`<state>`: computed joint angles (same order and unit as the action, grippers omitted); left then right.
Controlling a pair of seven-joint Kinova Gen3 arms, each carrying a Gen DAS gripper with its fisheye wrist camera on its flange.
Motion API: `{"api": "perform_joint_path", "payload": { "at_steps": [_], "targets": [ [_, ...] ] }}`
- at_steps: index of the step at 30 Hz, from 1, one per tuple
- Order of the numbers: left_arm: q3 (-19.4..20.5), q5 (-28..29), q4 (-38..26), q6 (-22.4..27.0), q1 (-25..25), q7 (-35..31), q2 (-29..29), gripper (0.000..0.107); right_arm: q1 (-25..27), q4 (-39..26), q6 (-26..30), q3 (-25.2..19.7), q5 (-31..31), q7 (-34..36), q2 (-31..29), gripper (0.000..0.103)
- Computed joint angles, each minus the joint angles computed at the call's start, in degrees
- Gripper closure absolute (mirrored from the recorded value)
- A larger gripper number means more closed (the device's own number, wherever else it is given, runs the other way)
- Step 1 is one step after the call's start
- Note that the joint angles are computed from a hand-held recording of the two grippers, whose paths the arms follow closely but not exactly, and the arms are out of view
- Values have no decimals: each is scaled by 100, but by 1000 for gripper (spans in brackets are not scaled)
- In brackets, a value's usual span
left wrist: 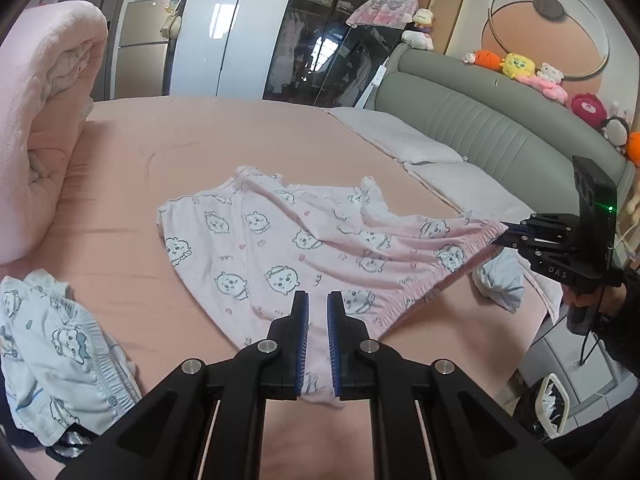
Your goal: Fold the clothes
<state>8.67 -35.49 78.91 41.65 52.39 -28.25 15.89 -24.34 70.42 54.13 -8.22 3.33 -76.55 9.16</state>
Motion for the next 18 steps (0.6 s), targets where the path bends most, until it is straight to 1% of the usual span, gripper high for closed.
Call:
{"api": "perform_joint_path", "payload": {
  "at_steps": [3, 5, 6, 7, 8, 9, 10, 11, 12, 13, 15, 16, 18],
  "targets": [
    [12, 197, -168, 234, -53, -49, 124, 96, 2, 91, -57, -12, -23, 10, -44, 100],
    [23, 517, -253, 313, -170, -9, 210, 87, -22, 116, -59, -10, 24, -37, -37, 100],
    [2, 656, -270, 321, -205, 61, 249, 74, -16, 127, -42, -8, 21, -33, -32, 100],
    [-14, 777, -278, 318, -240, 141, 287, 50, -1, 147, -31, -5, 2, -26, -26, 100],
    [-16, 805, -314, 367, -241, 312, 342, 34, 12, 167, -20, -1, -13, -21, -22, 100],
    [-116, 836, -425, 510, -135, 448, 429, 11, 12, 180, -16, 4, 0, -33, -18, 100],
    [-164, 803, -506, 629, -58, 572, 508, 9, 1, 186, -15, 7, 26, -63, -9, 100],
    [-181, 780, -561, 683, -7, 618, 575, 9, 5, 217, -31, 13, 37, -81, -10, 100],
    [-106, 686, -684, 814, 14, 596, 676, 9, 7, 228, -39, 19, 49, -102, -9, 100],
    [-137, 571, -819, 992, 129, 538, 776, 9, 10, 236, -51, 24, 58, -128, -9, 100],
    [-400, 262, -1144, 1458, 570, 407, 1052, 9, 20, 227, -48, 26, 42, -162, 10, 100],
    [-450, 203, -1302, 1666, 684, 355, 1182, 9, 27, 246, -75, 27, 40, -172, 2, 100],
    [-417, 95, -1544, 1987, 787, 275, 1414, 9, 17, 321, -157, 29, 93, -210, -29, 100]
  ]
}}
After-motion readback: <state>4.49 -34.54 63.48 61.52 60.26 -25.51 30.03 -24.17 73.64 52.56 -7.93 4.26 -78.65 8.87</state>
